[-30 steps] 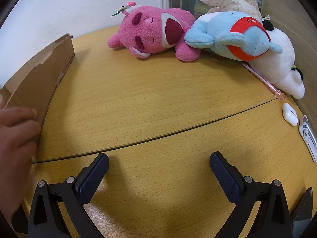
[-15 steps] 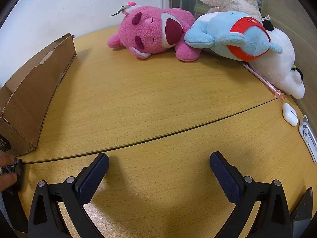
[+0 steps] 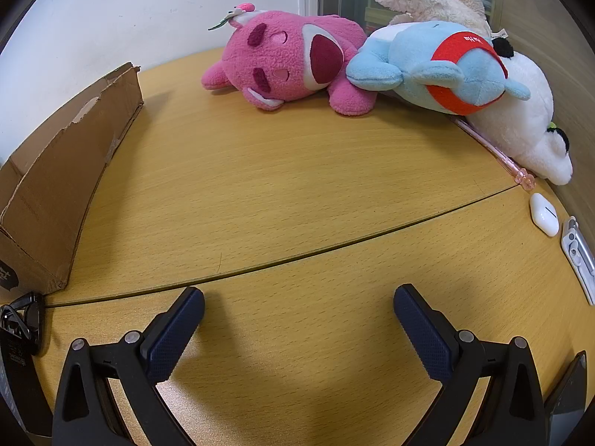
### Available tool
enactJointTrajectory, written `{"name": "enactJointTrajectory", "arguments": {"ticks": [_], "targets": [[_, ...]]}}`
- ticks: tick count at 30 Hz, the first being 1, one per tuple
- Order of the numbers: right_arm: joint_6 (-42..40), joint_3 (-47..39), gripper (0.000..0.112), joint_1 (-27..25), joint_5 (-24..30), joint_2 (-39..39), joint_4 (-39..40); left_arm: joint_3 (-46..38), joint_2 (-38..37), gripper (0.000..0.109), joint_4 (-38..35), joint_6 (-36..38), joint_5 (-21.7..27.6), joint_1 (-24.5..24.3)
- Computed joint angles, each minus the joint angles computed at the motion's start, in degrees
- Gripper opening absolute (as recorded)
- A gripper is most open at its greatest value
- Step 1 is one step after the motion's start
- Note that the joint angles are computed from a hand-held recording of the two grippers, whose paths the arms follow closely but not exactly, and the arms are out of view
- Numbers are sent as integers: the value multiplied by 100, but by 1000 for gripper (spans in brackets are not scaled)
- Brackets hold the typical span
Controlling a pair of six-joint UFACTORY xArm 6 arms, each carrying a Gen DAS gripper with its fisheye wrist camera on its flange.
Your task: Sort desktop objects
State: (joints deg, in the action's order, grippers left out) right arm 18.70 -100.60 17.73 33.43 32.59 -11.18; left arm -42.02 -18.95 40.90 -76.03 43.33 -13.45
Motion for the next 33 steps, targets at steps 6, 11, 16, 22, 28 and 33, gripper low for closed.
{"name": "enactJointTrajectory", "arguments": {"ticks": [6,11,16,22,28,33], "targets": [[0,0,103,0,0,0,0,-3,5,103,7,-12,3,-5],[1,3,103,0,-3,-1,-2,-4,5,103,9,-16,5,-6],[2,3,103,0,-5,0,-3,-4,6,103,16,-24,8,-8],[-182,333,103,26,-111,-217,116,-39,53,103,22,-6,-24,17],[-120,1104,103,81,188,-889,144,-56,61,103,37,-54,27,-36],[-281,2026,103,253,35,-1817,417,78,-369,103,-40,-447,335,-632]]}}
